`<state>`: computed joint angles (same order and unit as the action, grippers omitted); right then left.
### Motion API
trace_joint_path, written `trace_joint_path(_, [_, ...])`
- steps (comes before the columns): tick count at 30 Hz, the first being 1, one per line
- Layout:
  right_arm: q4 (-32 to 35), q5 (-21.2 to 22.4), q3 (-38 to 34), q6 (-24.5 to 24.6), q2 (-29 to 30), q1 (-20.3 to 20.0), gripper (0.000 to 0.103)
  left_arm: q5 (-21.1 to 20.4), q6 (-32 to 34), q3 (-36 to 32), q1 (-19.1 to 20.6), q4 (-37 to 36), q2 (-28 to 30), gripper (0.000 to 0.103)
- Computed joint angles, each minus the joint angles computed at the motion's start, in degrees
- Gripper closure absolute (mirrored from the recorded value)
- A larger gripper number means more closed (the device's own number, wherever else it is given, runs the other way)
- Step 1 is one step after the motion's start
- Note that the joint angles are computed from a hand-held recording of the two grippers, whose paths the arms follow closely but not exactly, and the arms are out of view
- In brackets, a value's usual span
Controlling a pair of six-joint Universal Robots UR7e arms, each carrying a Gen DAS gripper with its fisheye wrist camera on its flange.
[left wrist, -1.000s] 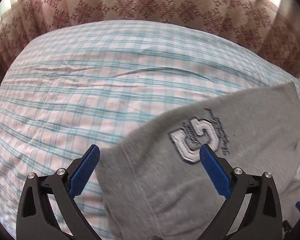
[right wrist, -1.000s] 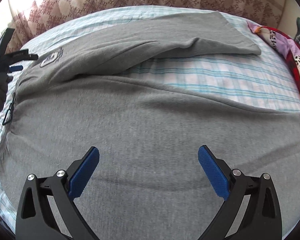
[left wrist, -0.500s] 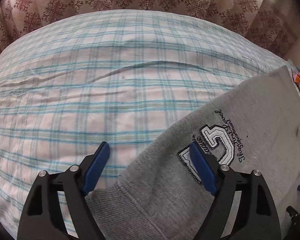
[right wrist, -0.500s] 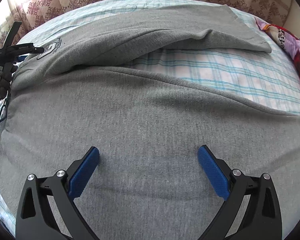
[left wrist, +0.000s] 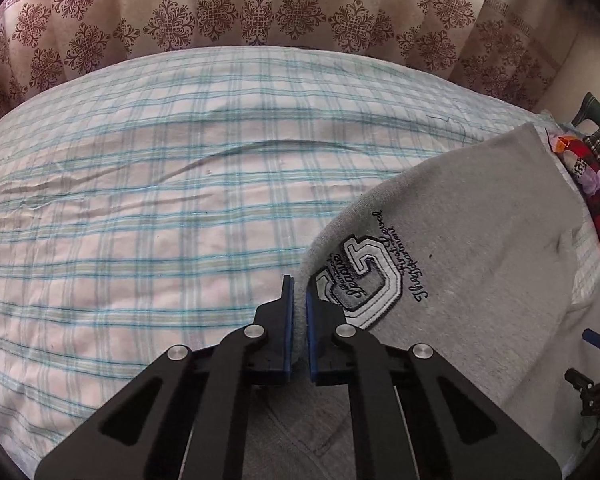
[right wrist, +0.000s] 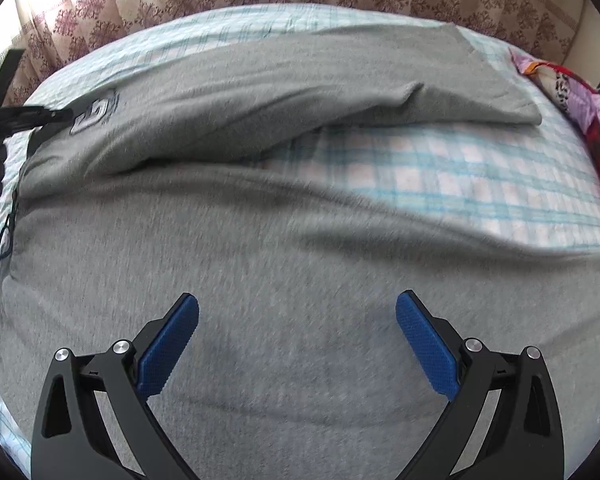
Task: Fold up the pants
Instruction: 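Lift the waistband with the left tool while the right tool grasps the leg cuff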
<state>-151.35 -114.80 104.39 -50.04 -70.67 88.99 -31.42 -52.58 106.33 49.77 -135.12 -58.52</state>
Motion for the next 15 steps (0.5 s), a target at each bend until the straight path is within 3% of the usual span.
trace_joint_path(9, [-2.46,2.36,-5.09,1.08,2.24,1.07,0.005,0.96,-1.1,1.63,-4.63,-1.03,-0.65,0.098])
trace_joint_path(15, [-1.55,3.09,-12.67,3.21,6.64,1.76,0.005,0.39,-1.43,3.62,-8.62,-2.99,-0.59,0.098])
